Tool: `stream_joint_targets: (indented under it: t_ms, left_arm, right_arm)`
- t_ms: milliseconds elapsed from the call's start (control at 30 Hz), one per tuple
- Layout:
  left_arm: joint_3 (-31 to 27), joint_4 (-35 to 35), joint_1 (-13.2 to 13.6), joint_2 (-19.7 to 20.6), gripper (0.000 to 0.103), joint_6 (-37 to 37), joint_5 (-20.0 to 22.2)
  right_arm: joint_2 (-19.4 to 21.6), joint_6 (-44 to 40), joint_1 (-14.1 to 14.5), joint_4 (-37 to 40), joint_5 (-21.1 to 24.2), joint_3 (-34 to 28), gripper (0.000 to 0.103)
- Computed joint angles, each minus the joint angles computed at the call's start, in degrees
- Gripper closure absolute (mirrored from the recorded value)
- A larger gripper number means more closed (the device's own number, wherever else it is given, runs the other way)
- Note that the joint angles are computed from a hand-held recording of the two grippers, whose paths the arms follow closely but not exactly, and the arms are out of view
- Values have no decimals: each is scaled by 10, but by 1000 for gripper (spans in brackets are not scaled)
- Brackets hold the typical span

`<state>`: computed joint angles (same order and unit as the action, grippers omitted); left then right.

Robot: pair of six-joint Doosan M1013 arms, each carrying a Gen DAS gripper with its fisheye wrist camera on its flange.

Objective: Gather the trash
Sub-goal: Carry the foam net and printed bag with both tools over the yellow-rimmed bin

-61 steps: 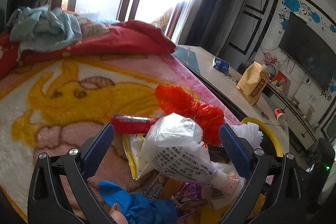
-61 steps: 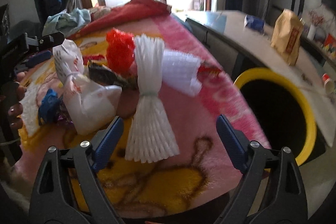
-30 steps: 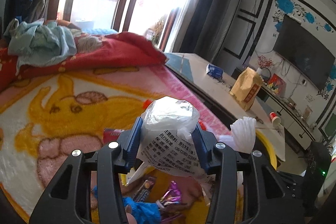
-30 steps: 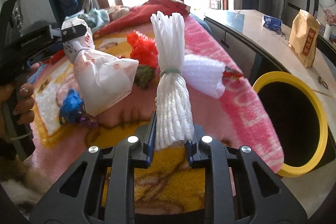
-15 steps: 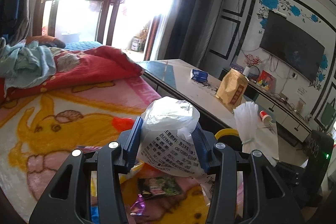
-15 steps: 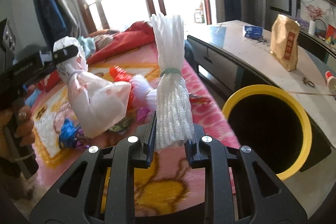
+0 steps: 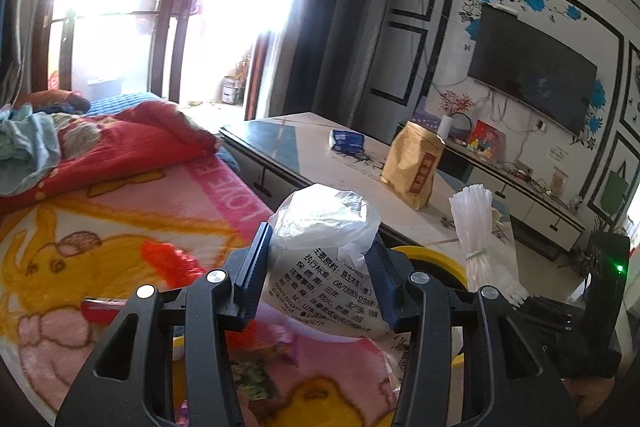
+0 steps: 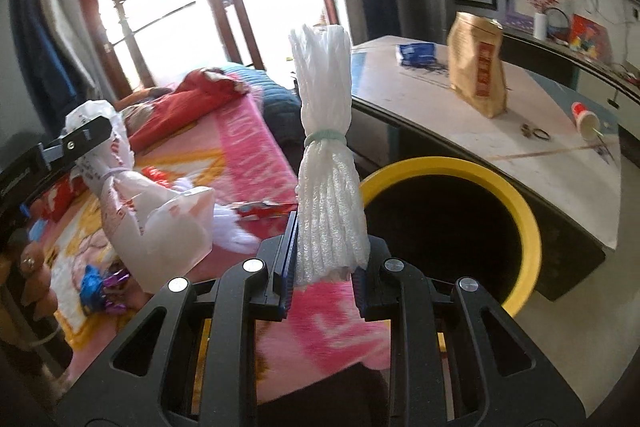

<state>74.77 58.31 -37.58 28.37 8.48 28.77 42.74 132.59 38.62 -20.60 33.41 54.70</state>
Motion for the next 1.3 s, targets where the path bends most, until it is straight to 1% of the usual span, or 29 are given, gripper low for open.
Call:
stream_joint_targets:
  t_ms: [200,333,633,833,967,1233,1300]
  left_arm:
    - [-26,-21,-5,20,58,33,-1]
    - [-45,-36,-7,34,58,55,3]
    - [-97,-62,-15,70,58,103,27]
    - [-140,-92,-22,101,58,156,48]
    - [-179,-119,-26,126,57,210,71]
    - [-240,-155,-29,162,56,265,102]
    - [-249,-171,-27,169,54,280,104]
  right_arm:
    - [-11,51,-6,-29,0,24,86]
    - [-14,63,-15,-23,5,32,86]
    - [-18,95,-32,-2,18,50,86]
    - [-16,97,-36,14,26,50,86]
    - [-16,95,-38,23,31,51,86]
    - [-15,86,-43,43,29,54,86]
    - [-15,89,-44,44,28,55,86]
